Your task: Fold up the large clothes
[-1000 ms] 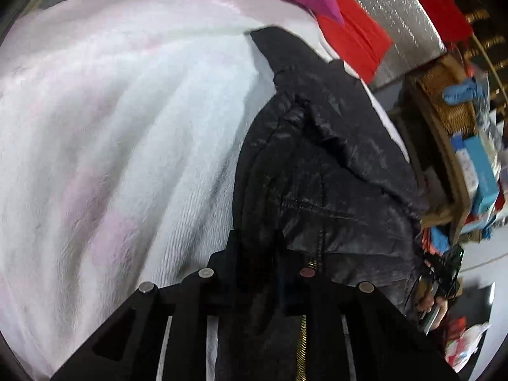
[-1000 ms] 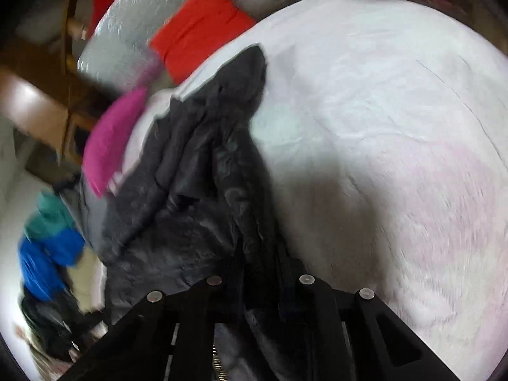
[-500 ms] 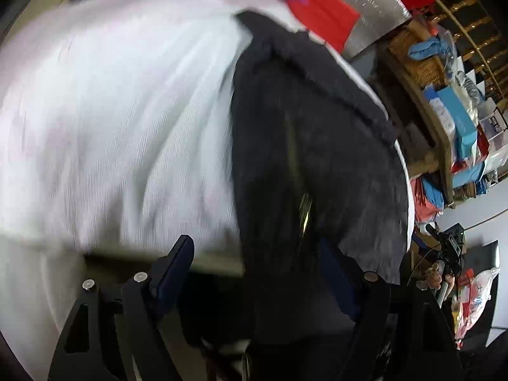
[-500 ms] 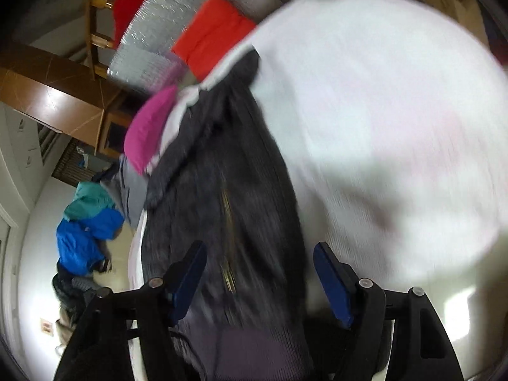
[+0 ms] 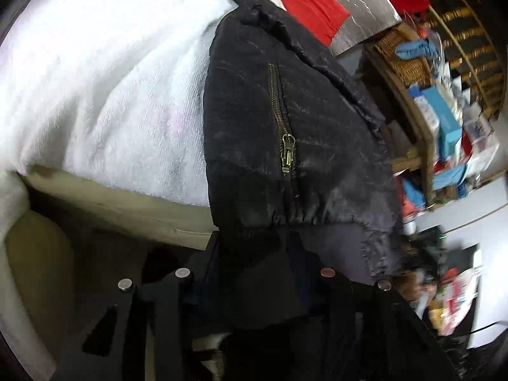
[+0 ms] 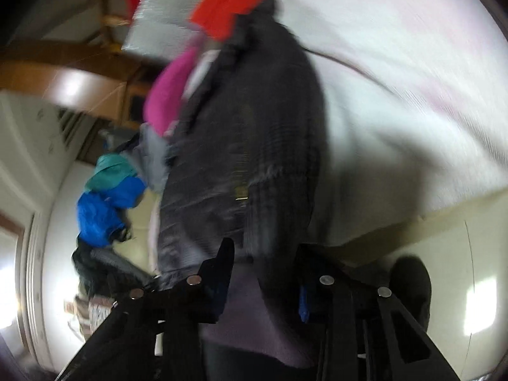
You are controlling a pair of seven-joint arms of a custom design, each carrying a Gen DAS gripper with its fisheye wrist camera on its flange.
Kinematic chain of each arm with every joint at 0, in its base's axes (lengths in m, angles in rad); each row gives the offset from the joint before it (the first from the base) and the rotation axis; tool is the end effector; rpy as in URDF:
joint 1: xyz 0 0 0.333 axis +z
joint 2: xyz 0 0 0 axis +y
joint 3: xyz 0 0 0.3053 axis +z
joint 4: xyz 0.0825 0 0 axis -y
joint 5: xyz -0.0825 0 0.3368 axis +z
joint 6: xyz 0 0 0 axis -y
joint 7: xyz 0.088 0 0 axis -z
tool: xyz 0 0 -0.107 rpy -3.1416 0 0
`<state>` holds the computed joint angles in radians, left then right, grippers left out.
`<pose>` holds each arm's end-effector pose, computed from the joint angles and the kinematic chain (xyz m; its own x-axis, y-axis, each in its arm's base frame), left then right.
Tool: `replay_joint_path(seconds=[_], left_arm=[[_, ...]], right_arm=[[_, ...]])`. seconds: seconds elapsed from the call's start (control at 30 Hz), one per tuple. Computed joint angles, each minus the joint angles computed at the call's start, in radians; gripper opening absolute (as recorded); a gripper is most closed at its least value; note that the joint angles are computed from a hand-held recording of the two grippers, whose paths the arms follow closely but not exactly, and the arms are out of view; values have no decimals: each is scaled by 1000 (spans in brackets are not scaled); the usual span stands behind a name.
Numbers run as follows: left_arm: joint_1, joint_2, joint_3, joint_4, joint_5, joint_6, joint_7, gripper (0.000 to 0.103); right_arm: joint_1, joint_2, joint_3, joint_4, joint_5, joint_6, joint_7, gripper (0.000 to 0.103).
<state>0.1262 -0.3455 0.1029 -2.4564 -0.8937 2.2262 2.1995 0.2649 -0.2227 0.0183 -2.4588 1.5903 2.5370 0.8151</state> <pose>0.4057 0.0716 0.4597 -0.0162 -0.7883 0.6151 -0.9156 -0.2355 -0.3259 0.4232 0.1113 0.4206 0.0110 -0.5729 -0.8195 -0.8825 0.3798 -0.2773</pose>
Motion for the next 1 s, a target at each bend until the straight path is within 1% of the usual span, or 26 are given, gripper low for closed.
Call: replay_joint_path(seconds=[0.03, 0.07, 0.1, 0.13, 0.17, 0.2, 0.27, 0.3, 0.33, 0.37, 0.4, 0.43, 0.47, 0.5, 0.6, 0.73, 0.87, 0.9, 0.93, 1.0], left_arm=[[-1, 0, 0, -2, 0, -5, 1, 40], [0, 4, -2, -4, 4, -10, -11, 41], [-6, 15, -12, -10, -6, 3, -19, 46], [-6, 29, -14, -4, -6, -1, -37, 50], [-6, 49, -20, 4, -5, -5, -64, 60], [-8, 67, -24, 12, -11, -9, -83, 63], [-11, 81, -21, 22, -46, -28, -72, 62], [-14, 75, -22, 22, -75, -25, -50, 61], [-16, 61, -29, 18, -87, -16, -42, 60], [-24, 52, -38, 21, -100, 0, -29, 53], [-29, 51, -45, 33, -95, 6, -24, 40], [-33, 38, -58, 39, -71, 25, -25, 33], [-37, 31, -60, 43, -58, 31, -31, 20], [-41, 30, -52, 52, -61, 29, -28, 13], [-44, 10, -11, 85, -119, -4, 1, 11], [-39, 19, 0, 181, -123, -10, 2, 11], [-35, 138, -8, 394, -112, -32, -39, 11], [-11, 163, -16, 435, -109, -57, -37, 11], [-21, 213, -17, 512, -103, -41, -55, 11], [-5, 289, -39, 621, -92, -32, -67, 11]], right_arm=[[-1, -13, -4, -5, 10, -9, -20, 36], [-3, -14, -7, -4, 13, -16, -22, 39], [-7, -2, -12, 1, 3, -29, -4, 39], [-12, 19, -18, 8, -12, -44, 25, 39], [-17, 46, -19, 17, -27, -48, 62, 40], [-21, 75, -18, 26, -29, -44, 79, 40], [-26, 127, -13, 48, -5, -49, 93, 40], [-26, 143, -6, 57, 0, -48, 107, 40], [-23, 143, 5, 61, -5, -29, 101, 38], [-13, 130, 22, 64, -34, 17, 99, 29], [-7, 112, 30, 65, -60, 37, 95, 23], [-1, 87, 33, 64, -70, 49, 82, 21], [4, 62, 31, 58, -62, 60, 64, 18], [8, 31, 26, 52, -36, 68, 28, 18], [13, -28, 12, 70, 30, 72, -46, 17], [20, -13, 11, 159, 56, 82, -81, 17], [16, 67, 9, 293, 101, 88, -101, 17], [12, 100, 7, 344, 104, 90, -99, 17], [7, 132, 8, 393, 105, 97, -95, 17], [-4, 217, 11, 511, 91, 119, -76, 17]])
